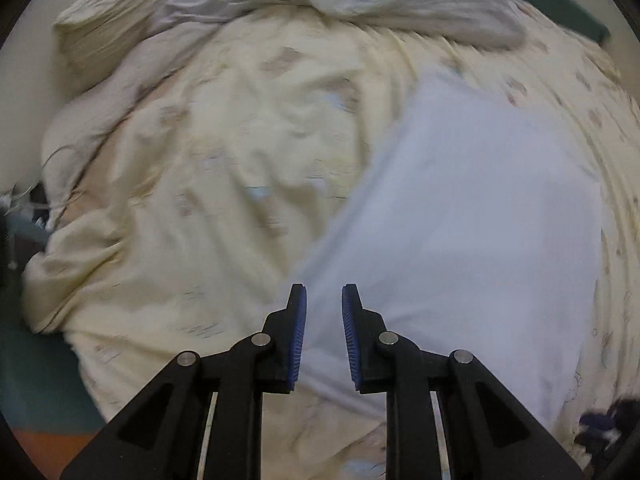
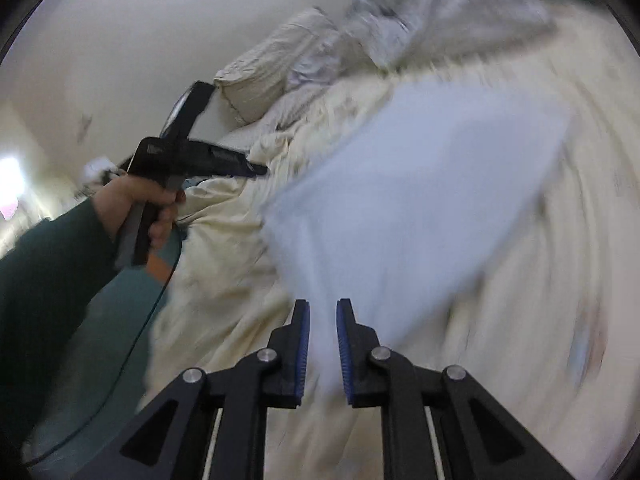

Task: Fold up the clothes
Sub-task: 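Lower the folded white shirt onto the duvet and open the left tool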

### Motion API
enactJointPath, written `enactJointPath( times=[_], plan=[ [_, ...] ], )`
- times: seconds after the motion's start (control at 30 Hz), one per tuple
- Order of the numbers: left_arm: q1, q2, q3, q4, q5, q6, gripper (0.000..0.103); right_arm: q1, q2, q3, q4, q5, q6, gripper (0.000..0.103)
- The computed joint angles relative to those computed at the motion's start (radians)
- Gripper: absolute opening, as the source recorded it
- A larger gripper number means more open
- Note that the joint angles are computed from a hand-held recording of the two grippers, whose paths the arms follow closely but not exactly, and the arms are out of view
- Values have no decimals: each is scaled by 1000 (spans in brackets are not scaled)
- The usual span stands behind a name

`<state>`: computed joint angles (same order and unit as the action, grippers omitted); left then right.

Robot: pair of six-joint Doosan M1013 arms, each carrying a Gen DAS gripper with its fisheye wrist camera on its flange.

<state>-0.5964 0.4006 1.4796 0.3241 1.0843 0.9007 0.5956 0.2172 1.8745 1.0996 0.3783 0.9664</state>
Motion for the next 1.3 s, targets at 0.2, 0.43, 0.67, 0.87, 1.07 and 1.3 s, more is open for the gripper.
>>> enactJointPath(
  times=[0.2,0.43,0.67,0.87,1.07,1.3],
  plan=[
    [18,65,20,-10,65,-99,22,32,112,-96,-296,54,179,15],
    [40,53,63,23,97,-222,23,70,85,-19,-271,49,149,15],
    [15,-1,114,13,160,-368,34,51,46,-12,-316,139,187,16],
    [-72,-63,104,15,118,-370,34,27,-80,82,-268,68,192,16],
    [-162,-80,74,28,86,-417,35,77,-203,138,-746,-88,678,77],
    [-334,-127,82,-29,112,-501,35,71,-297,145,-1084,27,1040,77]
  ],
)
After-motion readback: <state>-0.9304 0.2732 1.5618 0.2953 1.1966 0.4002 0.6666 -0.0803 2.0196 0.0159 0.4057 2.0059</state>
